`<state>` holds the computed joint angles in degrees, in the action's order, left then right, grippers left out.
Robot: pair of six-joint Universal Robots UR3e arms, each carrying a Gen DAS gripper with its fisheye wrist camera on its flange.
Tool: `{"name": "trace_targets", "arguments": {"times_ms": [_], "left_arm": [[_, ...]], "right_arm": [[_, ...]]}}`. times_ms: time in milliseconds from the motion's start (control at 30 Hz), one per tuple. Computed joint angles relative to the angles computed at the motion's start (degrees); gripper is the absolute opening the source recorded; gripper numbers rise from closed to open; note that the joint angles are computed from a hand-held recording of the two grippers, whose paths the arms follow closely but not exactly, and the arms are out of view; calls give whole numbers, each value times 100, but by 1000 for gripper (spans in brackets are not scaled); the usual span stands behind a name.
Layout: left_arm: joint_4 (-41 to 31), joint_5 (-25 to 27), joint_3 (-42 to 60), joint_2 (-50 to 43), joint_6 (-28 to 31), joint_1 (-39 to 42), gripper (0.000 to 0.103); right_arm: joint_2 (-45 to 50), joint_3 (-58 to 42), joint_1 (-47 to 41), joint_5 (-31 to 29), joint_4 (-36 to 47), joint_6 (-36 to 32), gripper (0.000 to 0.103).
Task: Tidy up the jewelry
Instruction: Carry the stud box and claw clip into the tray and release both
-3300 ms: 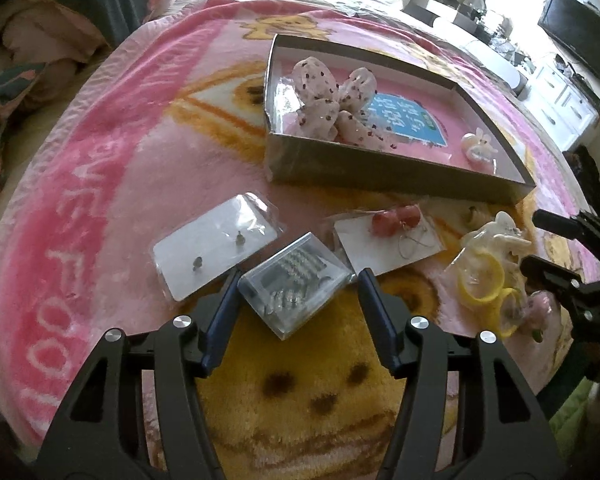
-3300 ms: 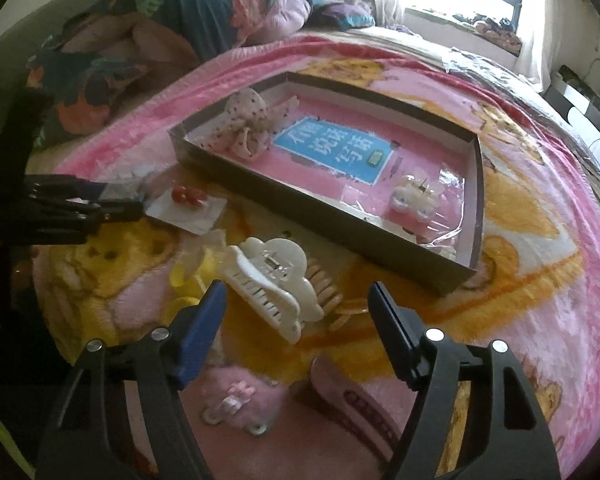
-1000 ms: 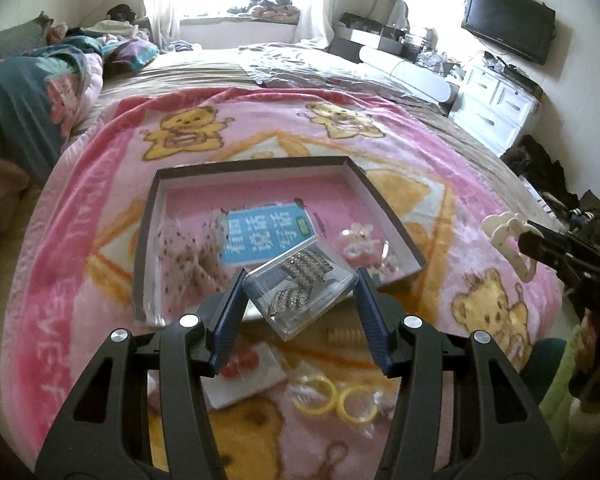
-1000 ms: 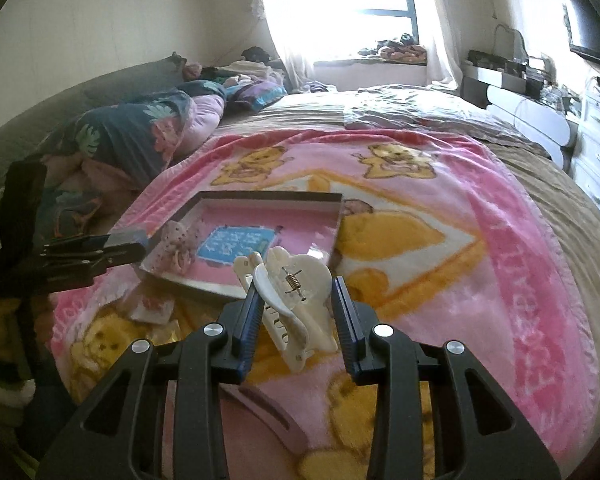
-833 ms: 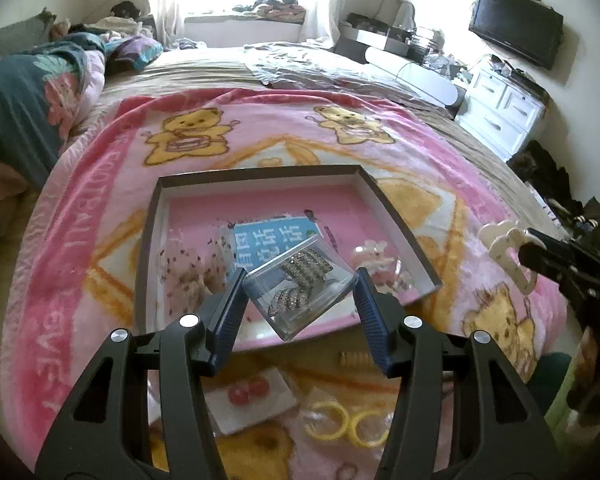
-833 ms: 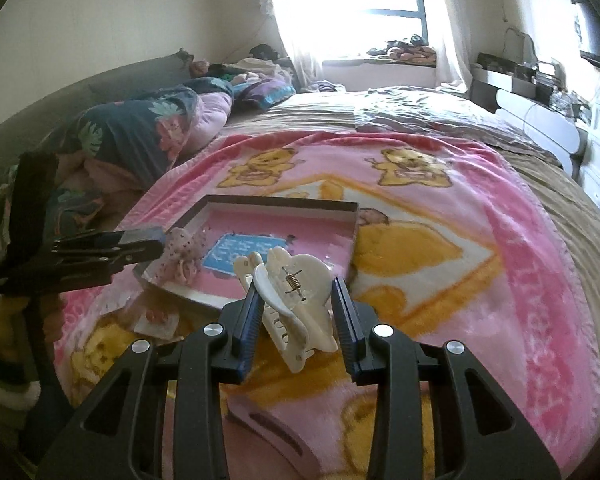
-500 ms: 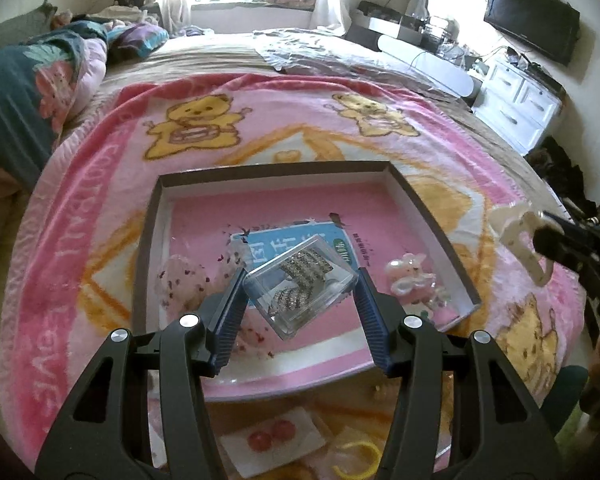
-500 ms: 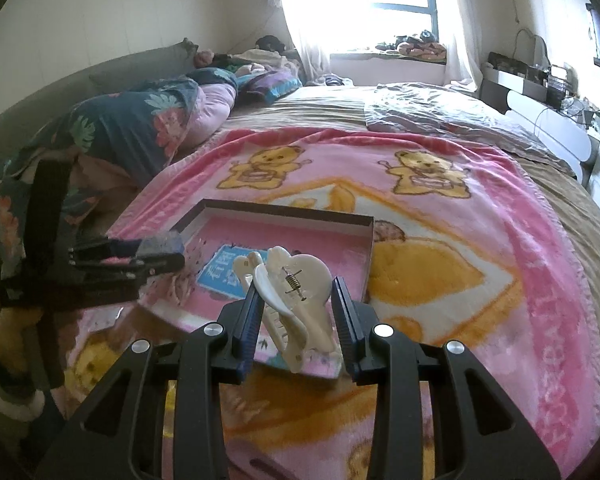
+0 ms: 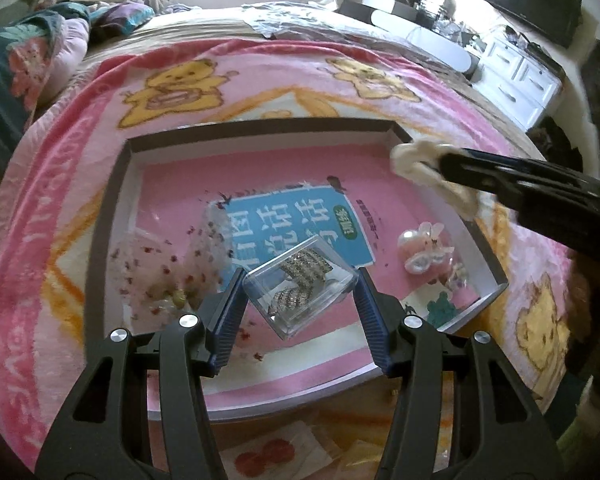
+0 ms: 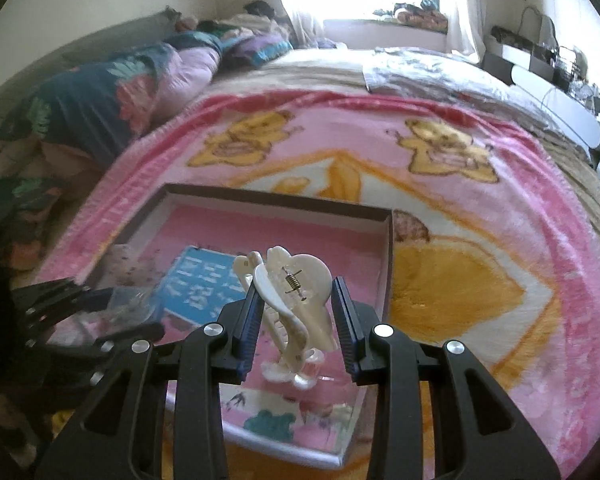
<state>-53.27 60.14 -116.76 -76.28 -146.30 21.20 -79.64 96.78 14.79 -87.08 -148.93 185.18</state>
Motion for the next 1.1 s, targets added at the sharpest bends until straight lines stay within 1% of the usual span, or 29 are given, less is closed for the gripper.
{"name": "trace_targets", "arguments": {"times_ms": [100, 200, 267, 300, 333, 467, 500, 533, 567, 633, 667, 733, 800, 900, 967, 1000, 1033, 1067, 1100], "left_arm": [[65, 57, -23, -51, -24, -99, 45], [121, 113, -59, -85, -50, -144, 45], [187, 165, -89, -110, -68, -179, 46], [204, 213, -98, -134, -77, -206, 48], [201, 227, -86, -158, -72, -211, 51], [167, 221, -95, -133, -75, -211, 52], [142, 207, -98, -109, -67, -200, 52], [107, 192, -95, -81, -54, -182, 54], [55, 173, -91, -33, -38, -164, 56], [-32, 156, -94, 70, -16, -140, 58], [-65, 154, -93, 109, -12, -139, 58], [-208, 126, -75, 234, 41, -102, 59], [-340, 89, -54, 354, 64, -52, 61], [-582, -7, 3, 536, 111, 56, 69], [-721, -61, 31, 678, 152, 126, 75], [-847, -122, 47, 795, 206, 200, 75], [-983, -203, 62, 912, 262, 286, 78], [-1116, -276, 78, 1035, 309, 372, 85], [-1242, -343, 79, 1150, 373, 469, 88]], "right_arm": [[361, -223, 63, -155, 19, 50, 33], [586, -357, 69, -177, 55, 120, 33], [661, -379, 77, -179, 21, 144, 33], [696, -412, 67, -160, 25, 154, 33], [703, -406, 56, -132, 5, 172, 33], [671, -347, 33, -94, -24, 210, 34], [680, -363, 29, -83, -31, 199, 36], [593, -233, 3, -29, -143, 192, 43], [507, -120, -8, -11, -234, 206, 46], [271, 166, -36, 8, -430, 256, 61], [105, 374, -56, 1, -592, 302, 63], [-244, 809, -46, -98, -882, 403, 76], [-621, 1294, -34, -179, -1213, 475, 84], [-1188, 1862, -31, -312, -1447, 617, 91], [-1535, 2142, -11, -393, -1511, 701, 92], [-1740, 2269, -27, -384, -1482, 724, 92], [-1903, 2350, -64, -356, -1446, 717, 92], [-2029, 2409, -39, -392, -1426, 748, 92], [-2236, 2510, -32, -402, -1402, 781, 92]]}}
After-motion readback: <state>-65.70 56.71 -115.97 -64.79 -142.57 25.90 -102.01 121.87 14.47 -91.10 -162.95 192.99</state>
